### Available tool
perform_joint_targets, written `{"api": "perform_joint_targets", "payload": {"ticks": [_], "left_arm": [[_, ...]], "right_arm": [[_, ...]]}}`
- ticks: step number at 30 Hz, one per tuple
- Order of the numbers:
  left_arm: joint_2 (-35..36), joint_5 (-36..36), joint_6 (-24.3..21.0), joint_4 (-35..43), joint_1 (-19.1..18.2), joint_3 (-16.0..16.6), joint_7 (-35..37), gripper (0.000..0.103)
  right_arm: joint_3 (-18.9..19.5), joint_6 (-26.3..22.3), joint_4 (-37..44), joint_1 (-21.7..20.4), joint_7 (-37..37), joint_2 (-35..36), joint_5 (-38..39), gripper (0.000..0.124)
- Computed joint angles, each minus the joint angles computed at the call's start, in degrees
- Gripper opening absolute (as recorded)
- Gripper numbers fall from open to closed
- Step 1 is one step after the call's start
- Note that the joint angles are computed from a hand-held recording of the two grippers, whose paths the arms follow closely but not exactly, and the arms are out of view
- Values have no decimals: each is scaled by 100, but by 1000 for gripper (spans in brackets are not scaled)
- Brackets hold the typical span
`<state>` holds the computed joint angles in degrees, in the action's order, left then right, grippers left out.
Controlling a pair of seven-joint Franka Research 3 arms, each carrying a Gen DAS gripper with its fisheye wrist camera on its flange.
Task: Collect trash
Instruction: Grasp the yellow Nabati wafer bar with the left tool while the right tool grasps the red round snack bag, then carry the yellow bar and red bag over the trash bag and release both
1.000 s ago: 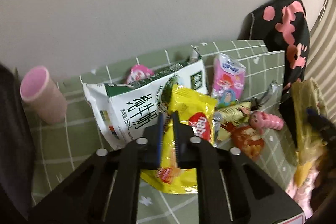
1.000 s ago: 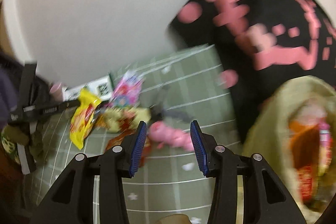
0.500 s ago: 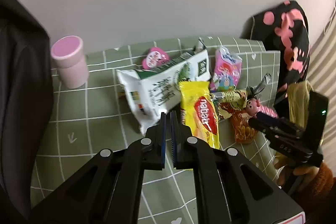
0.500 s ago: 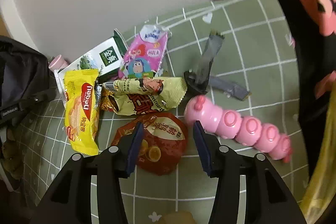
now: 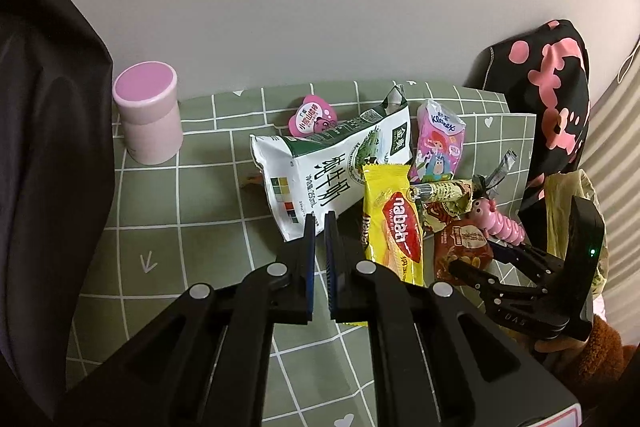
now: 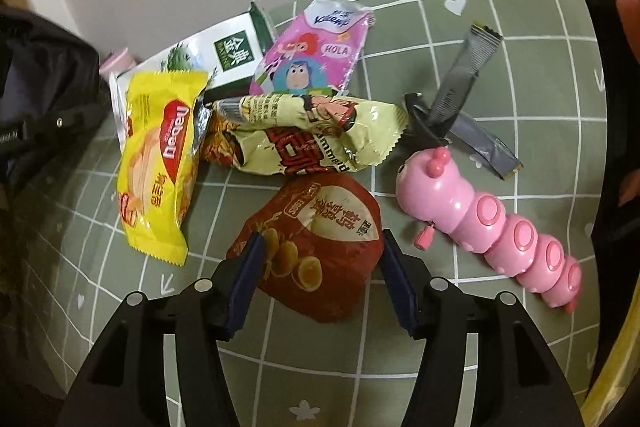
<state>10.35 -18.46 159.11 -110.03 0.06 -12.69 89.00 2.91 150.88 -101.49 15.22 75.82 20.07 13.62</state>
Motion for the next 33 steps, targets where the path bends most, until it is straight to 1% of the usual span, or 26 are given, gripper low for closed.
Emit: {"api": "perform_joint_targets", "payload": {"ticks": [1, 3, 4, 6, 7, 8, 9, 10, 12, 13, 14, 17, 21, 25, 27, 28, 31, 33], "left_arm": [[-7, -138, 14, -9, 42, -46, 114, 4], [-37, -488, 46, -45, 117, -143, 387, 4], [-38, -709, 46, -45, 156, -200, 585, 4], [-44, -851, 35, -48, 136, -203, 736, 5], [-47, -990, 33, -50, 144, -235, 887, 7], [-49, -1131, 22, -50, 149, -260, 1021, 13], [-34, -1266, -5, -29, 149, -280, 1149, 17], [-33, -1313, -5, -27, 120, -272, 1174, 22], [-7, -1554, -38, 18, 114, -312, 1395, 28], [21, -1694, -72, 56, 113, -351, 1562, 34], [51, -1653, -85, 88, 64, -330, 1563, 37], [194, -1084, -149, 217, -154, -203, 1218, 39], [482, -96, -262, 504, -399, -26, 358, 39], [715, 233, -561, 790, -342, -102, -74, 39], [723, 235, -555, 790, -281, -196, -62, 23], [724, 254, -555, 797, -270, -227, -53, 19], [668, 143, -492, 767, -188, -373, 176, 16], [620, 117, -436, 776, -195, -403, 268, 15]], "right_arm": [[-17, -3, -7, 24, 30, -7, -42, 51], [29, -48, -28, -26, -50, -41, 41, 30], [67, -82, 6, -21, -25, -17, 124, 29], [91, -20, -179, -84, -136, -175, 259, 22], [72, 51, -268, -72, -136, -246, 248, 21], [62, 137, -371, -71, -139, -338, 264, 16], [58, 201, -455, -82, -136, -428, 303, 13], [48, 272, -525, -78, -106, -495, 318, 11], [52, 425, -703, -121, -98, -675, 451, 10], [43, 450, -740, -146, -96, -724, 492, 10], [-2, 505, -805, -143, -16, -793, 450, 10], [-92, 649, -1015, -169, 193, -1003, 339, 8], [-84, 668, -1120, -337, 40, -1171, 556, 6], [-90, 732, -1282, -388, -14, -1360, 645, 6], [-96, 744, -1336, -398, -16, -1429, 658, 6], [-103, 761, -1367, -396, -5, -1464, 627, 5], [-114, 824, -1392, -363, 116, -1494, 462, 4], [-112, 842, -1421, -382, 69, -1543, 501, 4]]}}
